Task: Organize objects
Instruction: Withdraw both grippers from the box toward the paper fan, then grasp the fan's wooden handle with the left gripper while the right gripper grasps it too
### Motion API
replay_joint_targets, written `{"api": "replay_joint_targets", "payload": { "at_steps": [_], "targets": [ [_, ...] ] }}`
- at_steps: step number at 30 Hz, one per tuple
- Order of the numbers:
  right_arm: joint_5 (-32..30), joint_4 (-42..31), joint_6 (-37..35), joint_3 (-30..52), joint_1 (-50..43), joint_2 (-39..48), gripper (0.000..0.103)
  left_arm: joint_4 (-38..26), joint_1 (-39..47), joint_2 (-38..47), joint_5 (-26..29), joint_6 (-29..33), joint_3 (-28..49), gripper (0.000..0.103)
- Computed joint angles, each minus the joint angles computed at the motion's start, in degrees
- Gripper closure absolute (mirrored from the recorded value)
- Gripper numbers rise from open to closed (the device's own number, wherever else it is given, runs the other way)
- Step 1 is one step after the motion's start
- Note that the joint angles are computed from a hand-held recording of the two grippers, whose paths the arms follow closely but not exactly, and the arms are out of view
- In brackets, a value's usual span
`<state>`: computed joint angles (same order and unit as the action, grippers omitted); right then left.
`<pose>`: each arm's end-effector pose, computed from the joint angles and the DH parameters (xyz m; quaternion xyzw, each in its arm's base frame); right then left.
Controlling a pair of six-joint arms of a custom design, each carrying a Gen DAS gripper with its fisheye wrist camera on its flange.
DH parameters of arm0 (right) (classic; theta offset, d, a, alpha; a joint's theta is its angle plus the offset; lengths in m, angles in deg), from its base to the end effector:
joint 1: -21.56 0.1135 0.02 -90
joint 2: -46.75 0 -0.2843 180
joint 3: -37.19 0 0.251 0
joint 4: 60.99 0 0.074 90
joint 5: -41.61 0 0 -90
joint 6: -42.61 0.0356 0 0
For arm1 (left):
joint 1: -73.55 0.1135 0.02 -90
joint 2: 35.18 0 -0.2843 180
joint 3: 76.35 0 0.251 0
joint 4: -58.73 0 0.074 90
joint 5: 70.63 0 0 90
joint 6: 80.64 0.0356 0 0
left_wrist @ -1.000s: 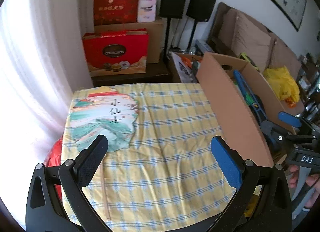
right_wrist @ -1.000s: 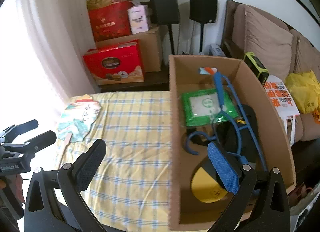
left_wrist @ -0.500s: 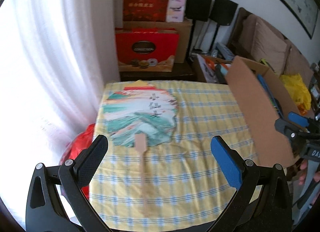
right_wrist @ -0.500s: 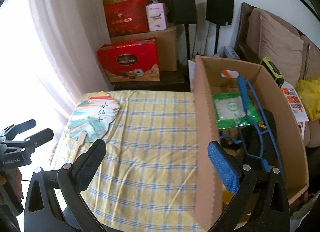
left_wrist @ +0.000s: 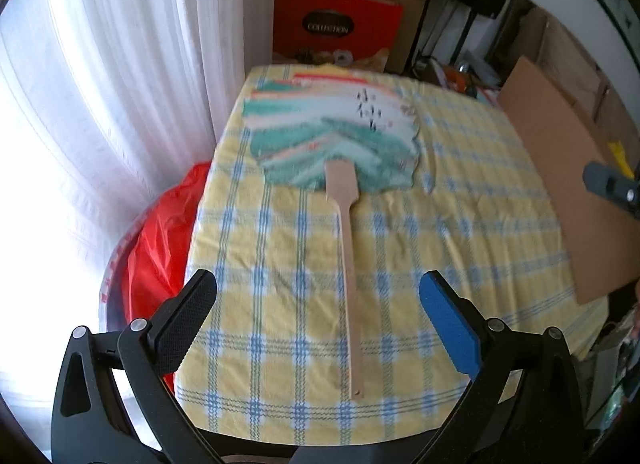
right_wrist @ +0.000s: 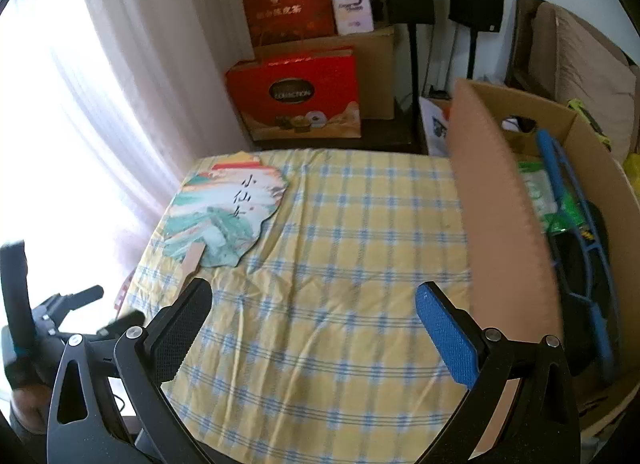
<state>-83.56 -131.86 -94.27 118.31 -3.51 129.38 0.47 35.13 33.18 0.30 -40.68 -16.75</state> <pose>0.2493 -0.0940 0.2906 -0.2236 0.9163 0.1558 0.2935 0.1680 -0.1184 0.2404 -0.1307 0.9581 -0.0207 0.2540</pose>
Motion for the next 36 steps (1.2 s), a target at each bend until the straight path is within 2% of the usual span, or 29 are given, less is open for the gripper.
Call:
{"api": "replay_joint_targets", "payload": {
  "at_steps": [10,12,13,15,17,18,19,20,25,29,31,33,36],
  "targets": [
    [2.0,5.3,4.7,-7.3,6.1,-1.4,0.001,2.2,-1.7,1.2,-0.5,-2.4,-2.9,0.003],
    [2.1,5.8,5.3,-8.0,6.8,-1.5,0.001,2.8,-1.2,1.0,0.4,-2.1,-3.5,0.012],
    [2.0,6.0,5.6,-8.4,7.3,-1.5,0.005,3.2,-0.8,1.1,1.0,-1.8,-3.8,0.014],
    [1.7,5.5,5.8,-8.7,7.9,-1.1,0.022,3.7,-0.6,1.0,1.6,-1.9,-4.5,0.022],
    [2.2,5.0,5.9,-9.3,9.1,-0.8,0.046,4.2,-0.7,0.8,2.0,-2.0,-5.1,0.033],
    [2.4,5.1,5.9,-9.8,9.5,-0.9,0.050,4.5,-0.6,1.0,2.5,-1.7,-5.5,0.040],
    [2.5,5.1,5.9,-10.3,10.1,-0.9,0.054,4.7,-0.4,1.1,2.9,-1.5,-5.7,0.043],
    [2.5,4.8,5.9,-10.7,10.6,-0.7,0.054,4.9,-0.2,1.3,3.5,-1.2,-5.9,0.049],
    [1.1,3.1,6.0,-11.9,12.9,0.7,0.057,6.2,0.1,-0.1,5.8,-0.7,-6.7,0.059],
    [-1.3,-0.4,5.5,-11.3,14.5,3.3,0.067,6.8,0.2,-0.7,7.4,-0.3,-6.9,0.066],
    [-3.2,-2.1,5.5,-11.0,15.4,4.8,0.068,7.0,0.1,-0.9,7.7,-0.1,-7.0,0.076],
    [-4.4,-2.7,5.8,-11.1,16.4,5.5,0.069,8.3,0.8,-1.6,9.3,0.3,-7.8,0.091],
    [-5.4,-3.3,6.3,-11.5,18.2,6.5,0.070,10.5,1.9,-3.4,11.1,0.0,-9.8,0.096]
  ]
}}
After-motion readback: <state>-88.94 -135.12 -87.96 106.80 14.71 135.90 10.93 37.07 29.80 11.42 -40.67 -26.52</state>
